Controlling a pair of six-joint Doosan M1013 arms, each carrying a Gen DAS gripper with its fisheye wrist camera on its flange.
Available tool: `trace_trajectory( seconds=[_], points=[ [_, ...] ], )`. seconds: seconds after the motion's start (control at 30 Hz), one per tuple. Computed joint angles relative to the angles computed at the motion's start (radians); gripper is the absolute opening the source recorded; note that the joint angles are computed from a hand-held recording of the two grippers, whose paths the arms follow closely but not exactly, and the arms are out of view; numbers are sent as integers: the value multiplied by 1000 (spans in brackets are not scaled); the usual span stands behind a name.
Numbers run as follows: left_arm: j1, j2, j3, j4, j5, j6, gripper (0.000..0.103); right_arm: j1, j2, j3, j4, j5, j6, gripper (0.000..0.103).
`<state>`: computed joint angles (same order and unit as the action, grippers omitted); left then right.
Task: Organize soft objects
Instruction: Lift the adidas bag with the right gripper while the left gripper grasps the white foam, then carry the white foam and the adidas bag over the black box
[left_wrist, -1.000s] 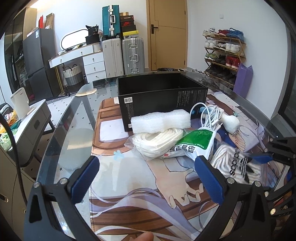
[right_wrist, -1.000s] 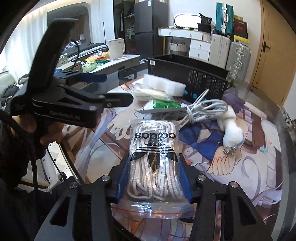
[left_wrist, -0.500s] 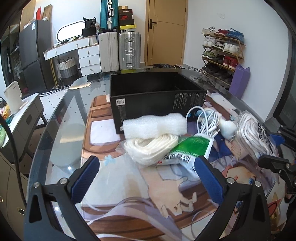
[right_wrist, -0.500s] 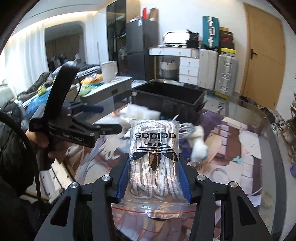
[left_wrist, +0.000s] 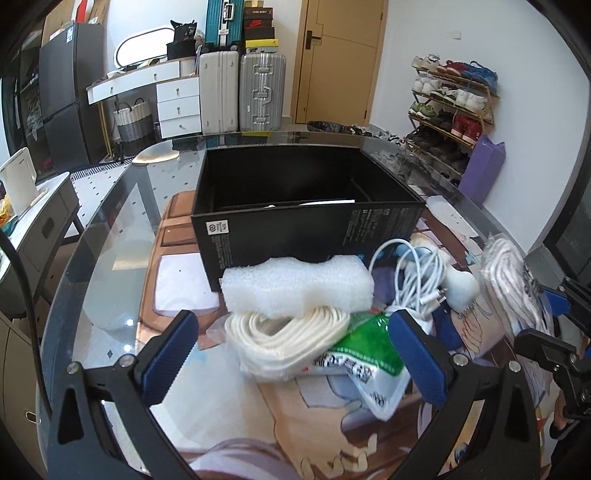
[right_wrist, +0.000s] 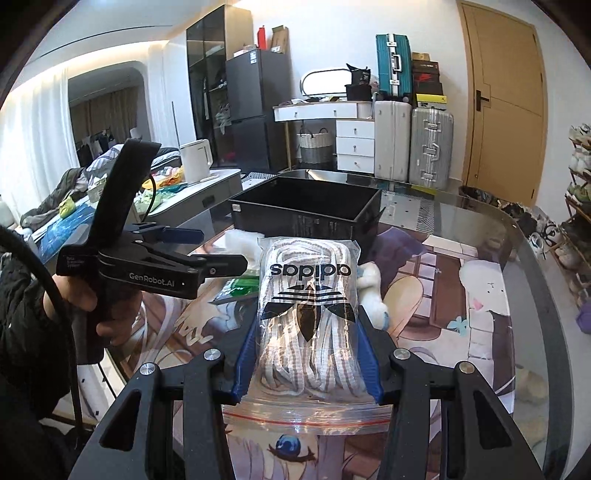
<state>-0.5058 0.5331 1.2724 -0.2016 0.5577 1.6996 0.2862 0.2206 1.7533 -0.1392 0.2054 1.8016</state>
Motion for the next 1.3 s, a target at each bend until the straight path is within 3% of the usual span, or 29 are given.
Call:
trace_trajectory(
  seconds=[0.3,0.63,0.73,0.77,1.3],
  points=[
    [-9,32,-52,33,49,-30,103,-10,3,-10,-59,14,82,48],
    [-21,50,-86,98,79,-82,103,-13,9,-23,-35,25,49,48],
    [-22,51,-88,97,73,-84,90,-14,9,-29,-17,33,22,48],
    [-21,54,-95,85,83,-77,90,-14,9,-30,-19,34,21,48],
    [-18,-9,-34,72,-15,-51,90,-28,18,-55,9,20,0,48]
  ],
)
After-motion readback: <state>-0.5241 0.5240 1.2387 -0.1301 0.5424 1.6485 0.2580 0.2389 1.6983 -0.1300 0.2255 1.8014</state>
